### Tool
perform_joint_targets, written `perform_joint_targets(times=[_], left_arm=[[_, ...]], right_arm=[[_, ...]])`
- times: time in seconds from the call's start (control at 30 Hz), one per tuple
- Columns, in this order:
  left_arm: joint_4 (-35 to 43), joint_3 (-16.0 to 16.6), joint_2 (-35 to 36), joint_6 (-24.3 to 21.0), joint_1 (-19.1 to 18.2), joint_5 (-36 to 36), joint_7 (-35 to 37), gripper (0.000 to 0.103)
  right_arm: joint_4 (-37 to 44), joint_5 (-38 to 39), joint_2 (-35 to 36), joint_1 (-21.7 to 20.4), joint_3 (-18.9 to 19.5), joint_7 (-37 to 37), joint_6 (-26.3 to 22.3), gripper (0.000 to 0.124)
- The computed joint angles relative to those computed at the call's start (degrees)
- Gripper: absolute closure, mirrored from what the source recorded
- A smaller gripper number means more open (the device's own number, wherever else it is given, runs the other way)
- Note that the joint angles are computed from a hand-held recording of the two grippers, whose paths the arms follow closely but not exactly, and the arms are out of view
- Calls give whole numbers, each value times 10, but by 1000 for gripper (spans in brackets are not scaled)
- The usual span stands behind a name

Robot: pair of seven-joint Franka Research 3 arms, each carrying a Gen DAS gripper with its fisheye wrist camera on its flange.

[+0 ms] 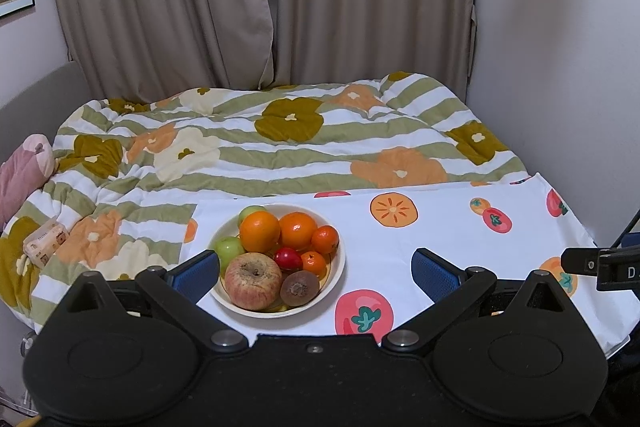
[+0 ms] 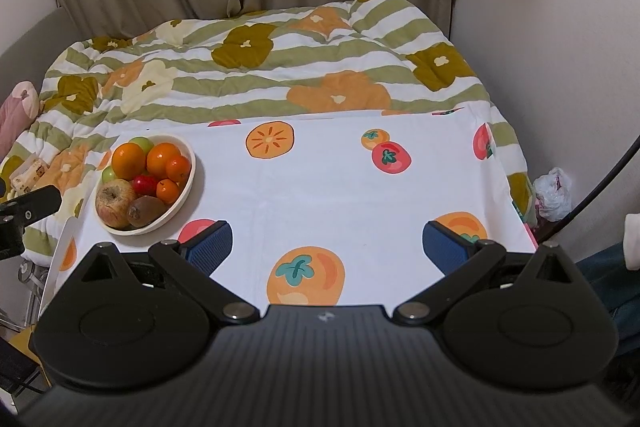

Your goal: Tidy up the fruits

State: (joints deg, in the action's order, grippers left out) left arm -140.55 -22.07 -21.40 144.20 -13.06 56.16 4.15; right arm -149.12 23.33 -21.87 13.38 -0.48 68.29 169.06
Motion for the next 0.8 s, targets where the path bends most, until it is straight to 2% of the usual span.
perform_joint_targets(times=[0.3, 0.5, 0.8], left_arm=[[2, 1, 4, 0, 0, 4, -6, 0], [15, -8, 15, -31, 1, 25, -21, 0], [11, 7, 13, -13, -3, 36, -42, 0]], right_arm=[[4, 0, 4, 0, -1, 0, -2, 21], [5, -1, 8, 0, 1, 2, 1, 21], [6, -2, 10, 1, 1, 3, 3, 21]])
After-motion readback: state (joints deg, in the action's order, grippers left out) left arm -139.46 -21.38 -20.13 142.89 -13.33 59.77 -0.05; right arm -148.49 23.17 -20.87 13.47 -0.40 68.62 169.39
